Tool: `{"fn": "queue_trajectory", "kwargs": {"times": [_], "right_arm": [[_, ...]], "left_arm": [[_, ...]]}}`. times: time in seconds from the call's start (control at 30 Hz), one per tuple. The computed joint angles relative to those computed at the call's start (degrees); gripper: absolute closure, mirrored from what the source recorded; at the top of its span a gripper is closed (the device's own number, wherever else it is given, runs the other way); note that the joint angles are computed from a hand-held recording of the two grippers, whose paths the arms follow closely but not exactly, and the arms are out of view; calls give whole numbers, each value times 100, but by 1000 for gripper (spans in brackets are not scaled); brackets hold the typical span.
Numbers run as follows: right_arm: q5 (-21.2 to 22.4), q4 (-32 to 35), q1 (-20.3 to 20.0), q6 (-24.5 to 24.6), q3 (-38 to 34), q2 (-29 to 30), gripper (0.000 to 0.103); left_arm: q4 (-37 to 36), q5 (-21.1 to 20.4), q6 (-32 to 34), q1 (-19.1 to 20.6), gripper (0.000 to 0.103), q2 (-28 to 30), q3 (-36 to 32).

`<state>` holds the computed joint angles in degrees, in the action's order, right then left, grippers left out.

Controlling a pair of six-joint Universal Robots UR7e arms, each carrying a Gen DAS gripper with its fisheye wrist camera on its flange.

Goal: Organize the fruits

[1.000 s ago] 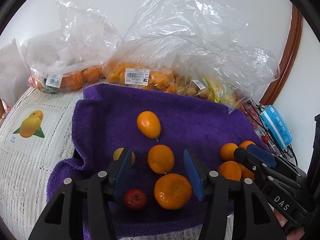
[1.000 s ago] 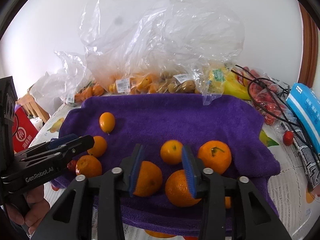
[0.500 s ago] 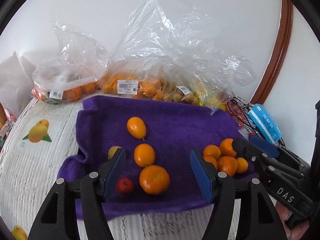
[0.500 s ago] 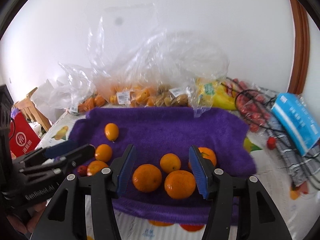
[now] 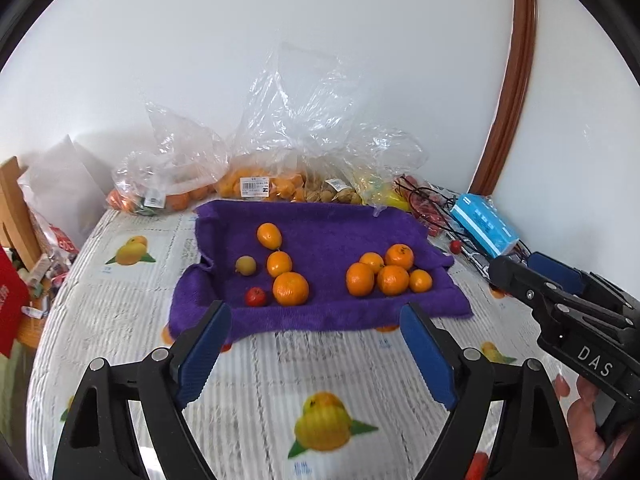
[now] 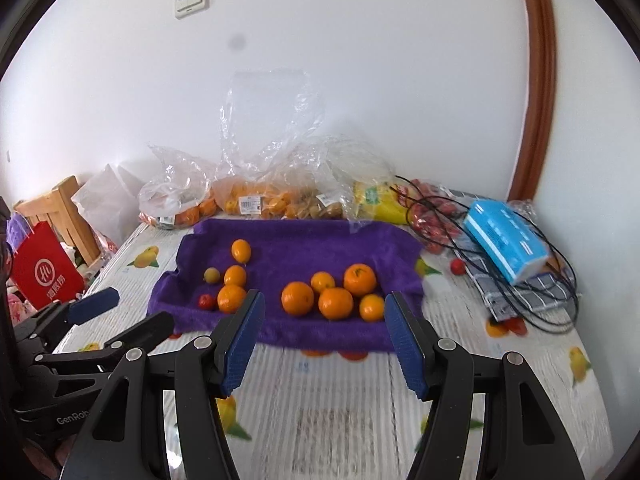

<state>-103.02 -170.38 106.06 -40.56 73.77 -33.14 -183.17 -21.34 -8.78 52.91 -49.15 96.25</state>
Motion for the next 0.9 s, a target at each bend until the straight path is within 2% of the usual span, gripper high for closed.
{"fn": "queue_trajectory", "kwargs": {"times": [0.1,0.17,0.27,0.33,0.43,0.5,0.57,0.77,0.9], "right_arm": [[-46,-157,-19,105,488,-325,37],[-121,-417,-25,86,851,-529,25],[-148,-845,-37,19,1324,-789,16],[-152,-1085,-48,-29,1599,-952,12],[-147,-1213,-78,21,1883,-1174,10],[-150,-1208,-97,108,1997,-1302,9],[-139,-1194,-128,212,2100,-1428,3],[35,-1357,-192,217,2377,-1697,2],[78,-1360,-217,240,2425,-1754,2]], "left_arm": [[226,138,-409,-210,17,-182,319],[26,356,-352,-395,17,-205,512],[-162,558,-313,-597,12,-245,699],[-362,587,-262,-722,5,-278,822],[-751,802,-39,-890,1,-196,884],[-635,875,-191,-973,1,-209,949],[-464,923,-405,-1039,1,-240,1017],[107,1097,-1022,-1139,1,-358,1184],[152,1099,-1023,-1148,1,-360,1195]]}}
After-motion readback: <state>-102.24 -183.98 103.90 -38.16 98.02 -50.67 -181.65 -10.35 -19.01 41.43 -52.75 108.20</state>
